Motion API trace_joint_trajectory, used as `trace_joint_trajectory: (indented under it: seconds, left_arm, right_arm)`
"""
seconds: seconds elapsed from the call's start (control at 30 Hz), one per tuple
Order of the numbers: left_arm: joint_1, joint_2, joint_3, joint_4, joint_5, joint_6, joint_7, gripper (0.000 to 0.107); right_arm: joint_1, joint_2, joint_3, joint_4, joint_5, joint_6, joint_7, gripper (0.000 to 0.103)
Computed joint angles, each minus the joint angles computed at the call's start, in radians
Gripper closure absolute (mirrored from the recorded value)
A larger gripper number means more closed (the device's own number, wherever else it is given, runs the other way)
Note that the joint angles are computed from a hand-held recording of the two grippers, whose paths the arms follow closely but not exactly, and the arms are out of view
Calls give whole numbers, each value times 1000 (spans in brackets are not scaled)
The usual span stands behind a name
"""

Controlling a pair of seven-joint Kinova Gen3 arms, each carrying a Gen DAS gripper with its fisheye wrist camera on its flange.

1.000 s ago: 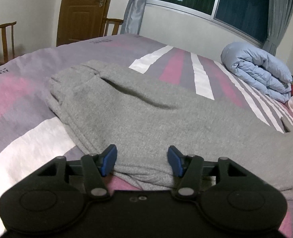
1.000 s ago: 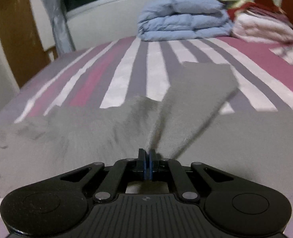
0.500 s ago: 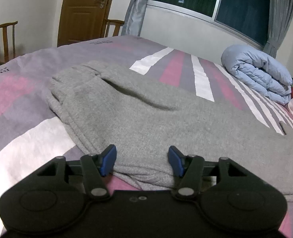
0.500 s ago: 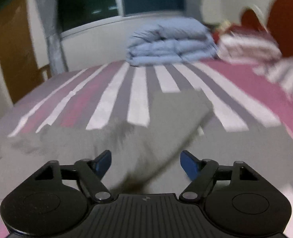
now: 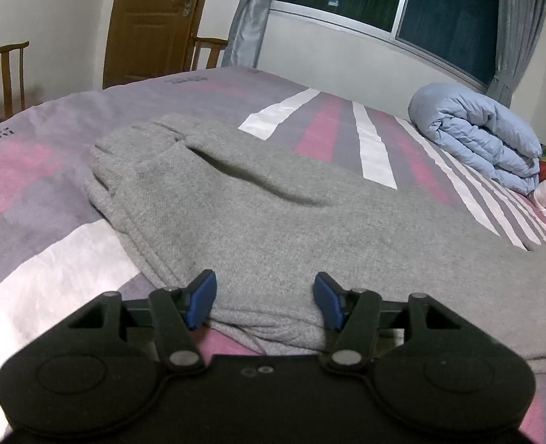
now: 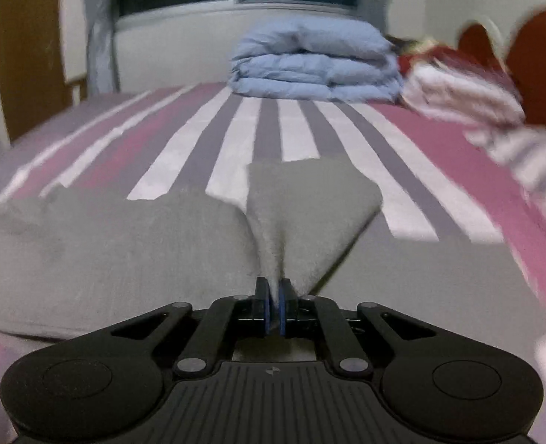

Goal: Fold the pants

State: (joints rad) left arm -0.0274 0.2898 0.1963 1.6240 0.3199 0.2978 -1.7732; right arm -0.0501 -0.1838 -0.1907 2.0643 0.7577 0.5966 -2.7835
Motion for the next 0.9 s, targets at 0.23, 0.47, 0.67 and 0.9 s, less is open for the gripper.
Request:
trace_joint_trajectory:
  seconds: [0.23, 0.47, 0.67, 0.9]
  left_arm:
    - [2, 0, -1, 1, -7, -4, 10, 57]
    - [32, 6, -26, -10, -41, 0, 38, 54]
    - [26, 11, -19, -19, -49, 10, 31, 53]
    - [30, 10, -20, -12, -51, -2, 32, 53]
  right_arm:
    - [138, -82, -124, 93, -7, -35, -96, 54]
    - [18, 49, -27, -45, 107, 16, 140, 54]
    - [-39, 189, 92, -134, 90, 24, 350, 65]
    - [138, -51, 225, 68, -129, -236, 136, 98]
